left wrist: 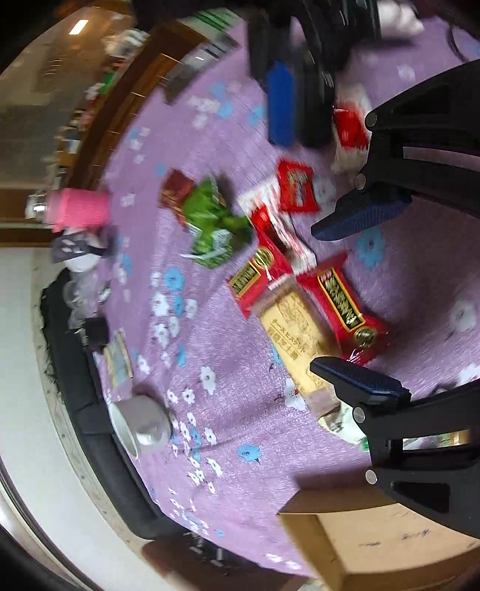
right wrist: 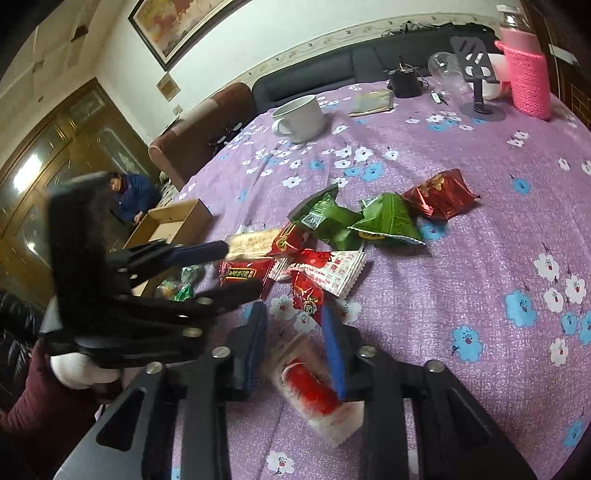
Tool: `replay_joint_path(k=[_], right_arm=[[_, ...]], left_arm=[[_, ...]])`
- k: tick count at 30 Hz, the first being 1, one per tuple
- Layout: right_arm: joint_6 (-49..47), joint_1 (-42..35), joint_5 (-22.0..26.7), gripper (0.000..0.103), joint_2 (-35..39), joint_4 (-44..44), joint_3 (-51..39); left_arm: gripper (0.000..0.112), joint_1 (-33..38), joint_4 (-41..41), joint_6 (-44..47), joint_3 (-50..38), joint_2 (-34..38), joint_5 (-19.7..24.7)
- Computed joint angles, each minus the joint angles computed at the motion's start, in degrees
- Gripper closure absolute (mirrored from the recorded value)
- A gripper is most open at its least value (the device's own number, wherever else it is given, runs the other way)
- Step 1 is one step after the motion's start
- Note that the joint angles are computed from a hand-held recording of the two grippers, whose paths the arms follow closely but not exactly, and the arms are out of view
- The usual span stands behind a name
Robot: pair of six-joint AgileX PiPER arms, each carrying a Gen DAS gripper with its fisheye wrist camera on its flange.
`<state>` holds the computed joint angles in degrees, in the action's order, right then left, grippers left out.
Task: Organize snacks
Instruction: 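Grasp the red gold-label packet with left tool while right grasps white-red wafer pack, then carry both packets over the cardboard box and release them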
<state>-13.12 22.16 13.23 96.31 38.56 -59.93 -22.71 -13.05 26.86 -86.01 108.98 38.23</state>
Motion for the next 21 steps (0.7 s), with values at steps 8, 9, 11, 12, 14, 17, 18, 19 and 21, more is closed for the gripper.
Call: replay_joint_path(k=[8,9,11,12,14,17,18,19,21], right_arm=[[-10.96,-2.86,4.96,0.053,0.44,10.75,-0.54],[-7.79,-2.21,5.69,0.053,0.92,6.74,-1.41],[-0.97,-0.55,6.60,0.053,1.66,-2.17,-2.80],[1.85,0.28,7.07,0.053,1.98,-6.12,-3.41],[7.25,1.80,8.36,0.053,2.58,-13.92,-4.42],[13.13,3.31,10.08,0.053,3.32,-22.73,-5.13],[14.72,3.89,9.87,0.053,3.24,-25.25,-4.96],[16.55,4.58,10.12,0.053,3.23,-27.87,-5.05],[23.03,6.86,10.40,0.053,3.28,-36.97,-5.06]], left_arm=[[0.085,-0.75,-3.99,3.76,5.19,-4.04,4.22],[0.085,-0.64,-4.45,3.50,5.83,-4.53,3.94],[0.085,-0.66,-4.74,2.22,6.69,-5.08,2.51],[0.085,-0.96,-4.32,1.21,6.55,-4.68,2.08],[0.084,-1.94,-2.83,0.09,7.78,-4.99,-0.47],[0.084,-3.53,1.01,-3.96,9.35,-5.61,-3.53],[0.091,-3.25,-0.02,-3.94,9.53,-5.63,-3.60],[0.093,-2.54,-2.12,-3.09,9.93,-5.79,-3.66],[0.094,-1.80,-2.67,-4.26,11.37,-6.63,-4.66]])
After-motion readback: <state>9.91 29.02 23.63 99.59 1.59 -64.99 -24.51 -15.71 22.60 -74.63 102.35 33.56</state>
